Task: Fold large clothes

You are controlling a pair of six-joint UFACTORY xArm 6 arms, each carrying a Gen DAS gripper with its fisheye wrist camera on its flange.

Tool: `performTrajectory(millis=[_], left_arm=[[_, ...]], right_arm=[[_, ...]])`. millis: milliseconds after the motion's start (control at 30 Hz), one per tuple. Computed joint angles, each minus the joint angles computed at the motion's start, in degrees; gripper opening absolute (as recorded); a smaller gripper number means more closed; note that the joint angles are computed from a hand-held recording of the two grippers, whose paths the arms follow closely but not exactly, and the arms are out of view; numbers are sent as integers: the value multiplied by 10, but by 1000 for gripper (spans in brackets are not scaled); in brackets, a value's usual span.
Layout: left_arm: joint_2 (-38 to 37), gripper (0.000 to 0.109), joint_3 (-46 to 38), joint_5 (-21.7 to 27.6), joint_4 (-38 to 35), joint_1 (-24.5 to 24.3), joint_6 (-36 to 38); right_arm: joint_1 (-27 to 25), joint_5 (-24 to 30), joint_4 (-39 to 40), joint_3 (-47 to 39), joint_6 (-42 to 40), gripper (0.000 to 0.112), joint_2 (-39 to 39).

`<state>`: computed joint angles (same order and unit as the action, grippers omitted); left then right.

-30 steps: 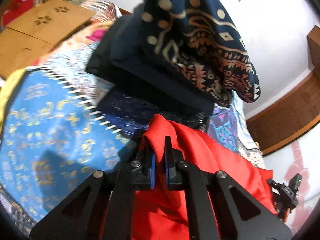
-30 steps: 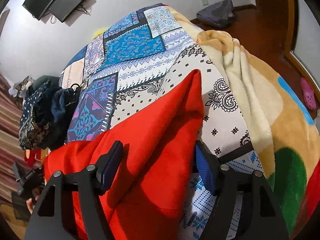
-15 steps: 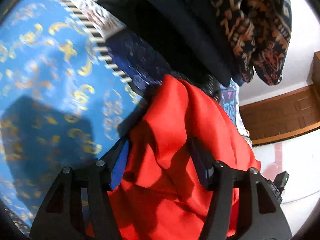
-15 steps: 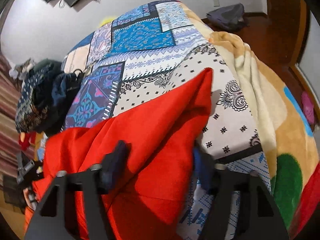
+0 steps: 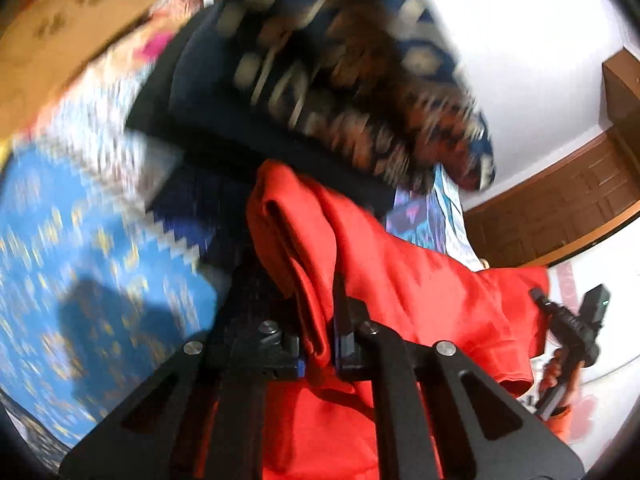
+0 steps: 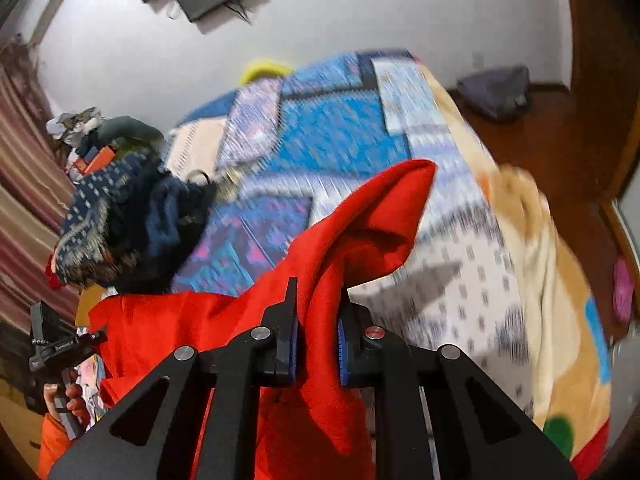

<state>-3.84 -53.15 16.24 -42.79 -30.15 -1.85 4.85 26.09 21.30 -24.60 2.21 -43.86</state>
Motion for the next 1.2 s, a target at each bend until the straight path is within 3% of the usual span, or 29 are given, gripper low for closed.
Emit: performTrajectory(millis=[200,300,433,600,767,1033,1133,1200], left_arm=[[38,9,-17,1,206,10,-174],[52,11,-20,24,341,9,-276],[55,15,-30,63,438,-1,-322],[9,16,-14,100,497,-5,-353],[-49,22,17,110,513,-11,-354],[-136,33,71,146,528,-40,-356],[-160,52,96,156,515,-50,-352],[-173,53,116,161,505,-55,-350]], right_arm=[[10,-56,-83,-20,74,13,67],[4,-45,-141,-17,116,13,97],[-11,-15,-133,2,94,16,90],[-35,45,-144,19,91,18,13],[-44,108,-121,44,65,51,-101],[-35,201,-137,84,70,52,-255],[-28,243,-146,102,75,52,-308],[-24,271,-147,115,78,52,-342]])
